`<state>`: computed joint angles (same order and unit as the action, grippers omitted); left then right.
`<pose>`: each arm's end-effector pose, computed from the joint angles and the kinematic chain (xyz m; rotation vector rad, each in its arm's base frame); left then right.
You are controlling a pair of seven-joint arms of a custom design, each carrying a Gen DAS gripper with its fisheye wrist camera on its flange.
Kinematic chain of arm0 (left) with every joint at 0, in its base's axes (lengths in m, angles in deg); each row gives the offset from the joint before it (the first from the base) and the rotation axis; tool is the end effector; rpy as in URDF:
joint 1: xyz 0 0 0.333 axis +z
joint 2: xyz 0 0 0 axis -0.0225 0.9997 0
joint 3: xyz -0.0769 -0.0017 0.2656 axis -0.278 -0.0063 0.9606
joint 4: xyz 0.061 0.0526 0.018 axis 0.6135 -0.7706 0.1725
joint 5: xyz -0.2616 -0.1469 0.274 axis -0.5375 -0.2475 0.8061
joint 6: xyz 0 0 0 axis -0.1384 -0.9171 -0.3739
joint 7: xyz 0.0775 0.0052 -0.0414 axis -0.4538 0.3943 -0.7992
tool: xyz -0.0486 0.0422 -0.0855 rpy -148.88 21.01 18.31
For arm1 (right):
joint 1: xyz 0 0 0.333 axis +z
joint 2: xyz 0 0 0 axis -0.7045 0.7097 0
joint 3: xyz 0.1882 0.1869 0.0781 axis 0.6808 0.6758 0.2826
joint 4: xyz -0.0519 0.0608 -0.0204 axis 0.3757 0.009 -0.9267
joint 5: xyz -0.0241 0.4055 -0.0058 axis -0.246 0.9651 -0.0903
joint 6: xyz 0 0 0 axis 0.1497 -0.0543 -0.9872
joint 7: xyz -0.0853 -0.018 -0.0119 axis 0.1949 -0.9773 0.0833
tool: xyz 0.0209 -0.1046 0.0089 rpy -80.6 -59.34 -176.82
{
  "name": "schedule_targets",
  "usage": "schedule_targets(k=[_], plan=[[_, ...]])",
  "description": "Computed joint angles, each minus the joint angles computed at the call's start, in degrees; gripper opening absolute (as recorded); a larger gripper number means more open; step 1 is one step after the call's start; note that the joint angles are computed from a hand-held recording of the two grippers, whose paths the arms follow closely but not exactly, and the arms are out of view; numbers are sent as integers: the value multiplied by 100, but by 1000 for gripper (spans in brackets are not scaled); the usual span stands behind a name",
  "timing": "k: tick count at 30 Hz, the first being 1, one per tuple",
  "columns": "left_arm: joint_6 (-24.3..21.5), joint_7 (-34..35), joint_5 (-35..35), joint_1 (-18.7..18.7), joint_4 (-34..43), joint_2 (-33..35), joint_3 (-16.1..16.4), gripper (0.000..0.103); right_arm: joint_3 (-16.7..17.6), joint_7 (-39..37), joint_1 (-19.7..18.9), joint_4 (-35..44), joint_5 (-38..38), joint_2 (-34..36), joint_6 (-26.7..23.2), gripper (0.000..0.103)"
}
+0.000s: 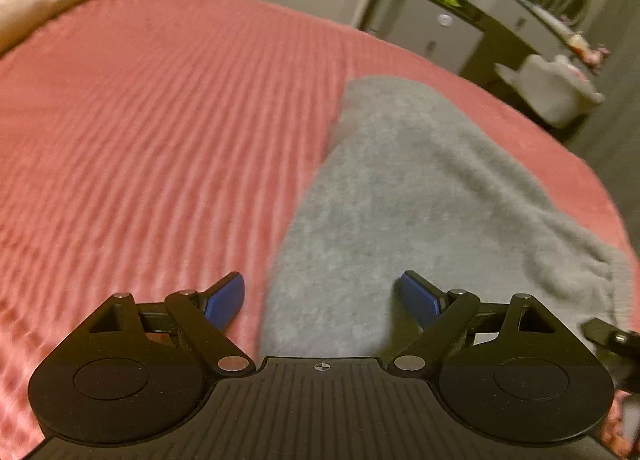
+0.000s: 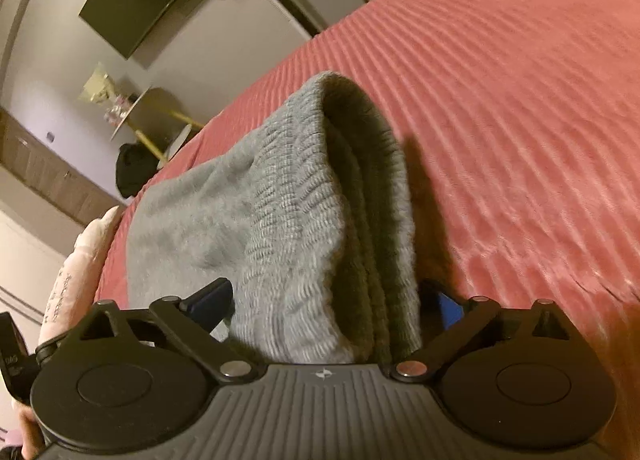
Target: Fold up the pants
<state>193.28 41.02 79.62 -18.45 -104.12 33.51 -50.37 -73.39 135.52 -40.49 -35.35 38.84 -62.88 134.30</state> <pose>0.6234 -0.3165 0.5555 -2.2978 1.4495 -0.8479 0.6611 0.0740 0.4911 -1.5393 1.6331 0.1221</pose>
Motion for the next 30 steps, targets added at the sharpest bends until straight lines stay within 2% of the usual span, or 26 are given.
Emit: schedule_targets(k=[3, 5, 7, 9, 11, 13, 15, 20, 23, 26, 28, 30], plan=[[389, 728, -531, 248, -54, 46, -148, 90, 24, -98, -114, 169, 375, 156, -198, 99], [405, 1142, -751, 308, 97, 180, -194, 91, 56, -268, -224, 179, 782, 180, -351, 99], [358, 1286, -749, 276, 291, 327, -157, 91, 60, -512, -279, 262, 907, 257, -434, 91], [352, 1390, -854, 291, 451, 458, -148, 91, 47, -470, -308, 382, 878, 364, -498, 70], [361, 1528, -1033, 347, 606, 597, -169, 92, 66, -545, -424, 484, 1077, 481, -717, 70], [230, 1915, -1300, 446, 929, 849, -253, 95, 79, -529, -463, 616, 1057, 592, -829, 73], [128, 2174, -1472, 473, 1166, 1018, -291, 96, 132, -596, -573, 719, 1248, 699, -1038, 85], [-76, 2399, -1253, 234, 1792, 1428, -126, 97, 218, -379, -670, 1097, 1348, 1028, -1177, 88], [98, 2389, -1064, 127, 1684, 1383, -57, 91, 262, -273, -747, 1172, 1418, 1081, -1263, 90], [338, 2579, -1181, 266, 1287, 1143, -143, 85, 342, -289, -924, 1240, 1799, 1194, -1503, 97], [351, 2633, -1227, 294, 1258, 1129, -160, 86, 355, -379, -889, 1282, 1735, 1226, -1462, 98], [190, 2631, -1198, 247, 1443, 1237, -137, 92, 349, -451, -765, 1209, 1545, 1151, -1219, 97]])
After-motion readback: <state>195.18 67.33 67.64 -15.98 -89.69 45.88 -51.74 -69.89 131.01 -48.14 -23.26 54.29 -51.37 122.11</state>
